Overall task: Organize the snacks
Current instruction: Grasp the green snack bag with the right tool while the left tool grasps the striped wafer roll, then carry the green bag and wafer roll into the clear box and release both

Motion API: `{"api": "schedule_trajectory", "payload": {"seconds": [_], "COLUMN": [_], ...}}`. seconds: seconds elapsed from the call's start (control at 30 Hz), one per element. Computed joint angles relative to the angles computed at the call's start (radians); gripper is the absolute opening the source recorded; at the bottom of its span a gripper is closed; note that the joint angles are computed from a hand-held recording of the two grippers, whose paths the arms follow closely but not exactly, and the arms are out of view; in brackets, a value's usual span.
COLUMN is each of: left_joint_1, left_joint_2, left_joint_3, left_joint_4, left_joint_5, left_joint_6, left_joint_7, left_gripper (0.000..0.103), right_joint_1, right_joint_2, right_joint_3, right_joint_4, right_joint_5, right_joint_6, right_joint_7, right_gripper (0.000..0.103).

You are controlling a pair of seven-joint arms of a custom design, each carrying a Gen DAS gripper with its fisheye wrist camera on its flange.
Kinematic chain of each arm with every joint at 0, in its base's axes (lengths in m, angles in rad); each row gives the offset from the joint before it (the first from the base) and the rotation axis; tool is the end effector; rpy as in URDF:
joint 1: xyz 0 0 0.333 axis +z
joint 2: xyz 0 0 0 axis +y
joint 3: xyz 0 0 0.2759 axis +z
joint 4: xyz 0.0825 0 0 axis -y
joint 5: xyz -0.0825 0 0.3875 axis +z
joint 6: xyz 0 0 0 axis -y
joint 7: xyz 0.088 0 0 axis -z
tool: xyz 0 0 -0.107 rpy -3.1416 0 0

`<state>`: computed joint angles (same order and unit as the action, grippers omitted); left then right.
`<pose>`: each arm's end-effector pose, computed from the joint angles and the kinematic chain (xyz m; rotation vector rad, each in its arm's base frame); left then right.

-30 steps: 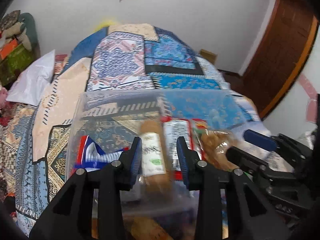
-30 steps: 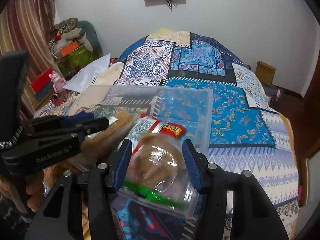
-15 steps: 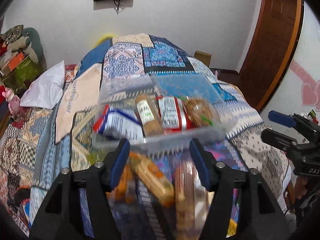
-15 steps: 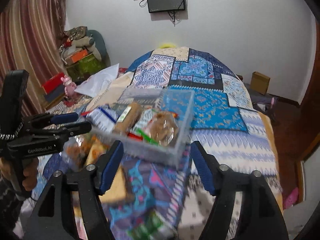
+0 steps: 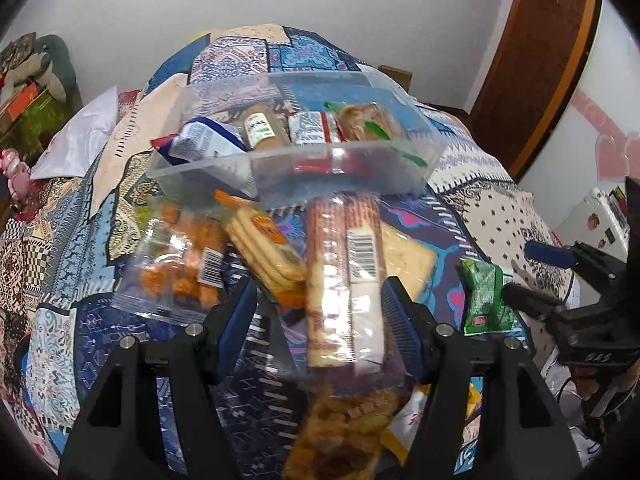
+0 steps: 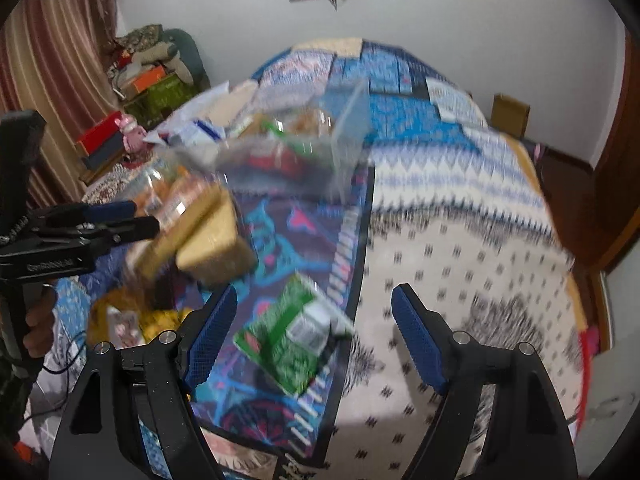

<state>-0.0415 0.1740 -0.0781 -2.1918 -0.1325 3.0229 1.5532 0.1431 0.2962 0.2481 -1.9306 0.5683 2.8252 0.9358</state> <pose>0.5909 -0.0603 0.3404 -1.9133 1.8567 -0.7482 0.6094 0.2126 0.3602 -2.1224 1.2542 -0.2638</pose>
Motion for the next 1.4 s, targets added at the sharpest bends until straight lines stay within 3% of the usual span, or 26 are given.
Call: {"api": "schedule_trajectory", "payload": {"seconds": [0.1, 0.17, 0.27, 0.43, 0.7, 0.77, 0.8, 0.87, 1.0, 1.07, 1.13, 1.2, 1.3, 1.37, 1.4], "left_joint_1": [-0.015, -0.057, -0.092, -0.193, -0.110, -0.119, -0.126, -0.068, -0.066, -0.046, -0.035, -0.047, -0.051, -0.064, -0.063], "left_joint_2": [0.016, 0.023, 0.035, 0.047, 0.027, 0.016, 0.012, 0.004, -0.005, -0.008, -0.010, -0.010, -0.010, -0.010, -0.010], "left_joint_3": [0.006, 0.049, 0.087, 0.208, 0.118, 0.130, 0.139, 0.077, 0.080, 0.058, 0.045, 0.060, 0.065, 0.081, 0.079], "left_joint_4": [0.012, 0.011, 0.019, 0.023, 0.000, -0.007, -0.007, -0.007, -0.013, -0.020, -0.024, -0.025, -0.027, -0.030, -0.030], "left_joint_5": [0.016, 0.087, 0.157, 0.335, 0.277, 0.280, 0.285, 0.217, 0.189, 0.153, 0.123, 0.122, 0.110, 0.119, 0.116], "left_joint_6": [0.001, 0.022, 0.035, 0.057, 0.084, 0.096, 0.093, 0.096, 0.105, 0.111, 0.113, 0.116, 0.120, 0.128, 0.129], "left_joint_7": [-0.012, -0.072, -0.125, -0.281, -0.214, -0.220, -0.227, -0.166, -0.155, -0.126, -0.100, -0.103, -0.099, -0.108, -0.104], "left_gripper": [0.064, 0.064, 0.064, 0.049, 0.045, 0.037, 0.036, 0.036, 0.036, 0.036, 0.036, 0.036, 0.036, 0.036, 0.036], "right_joint_1": [0.017, -0.001, -0.010, -0.014, -0.031, -0.030, -0.032, -0.030, 0.010, -0.010, -0.007, 0.022, 0.024, 0.031, 0.038], "right_joint_2": [0.012, 0.022, 0.031, 0.033, 0.007, 0.002, 0.002, 0.008, 0.023, 0.027, 0.025, 0.026, 0.052, 0.062, 0.063], "right_joint_3": [-0.016, 0.002, 0.016, 0.031, 0.045, 0.045, 0.044, 0.037, -0.008, 0.008, 0.008, -0.016, -0.018, -0.019, -0.023], "right_joint_4": [-0.013, -0.005, -0.003, -0.010, -0.017, -0.016, -0.008, 0.014, 0.034, 0.041, 0.030, 0.017, 0.039, 0.036, 0.031], "right_joint_5": [-0.046, -0.024, -0.006, 0.007, 0.094, 0.113, 0.121, 0.137, 0.055, 0.087, 0.093, 0.037, -0.024, -0.059, -0.084], "right_joint_6": [0.010, -0.007, -0.021, 0.008, 0.022, 0.027, 0.010, -0.018, -0.024, -0.055, -0.040, -0.009, -0.051, -0.036, -0.018], "right_joint_7": [0.047, 0.040, 0.020, -0.001, -0.059, -0.074, -0.080, -0.082, 0.016, 0.003, 0.001, 0.050, 0.085, 0.102, 0.112], "right_gripper": [0.077, 0.077, 0.059, 0.049, 0.040, 0.025, 0.000, 0.003, 0.004, 0.016, 0.050, 0.068, 0.068, 0.068, 0.063]}}
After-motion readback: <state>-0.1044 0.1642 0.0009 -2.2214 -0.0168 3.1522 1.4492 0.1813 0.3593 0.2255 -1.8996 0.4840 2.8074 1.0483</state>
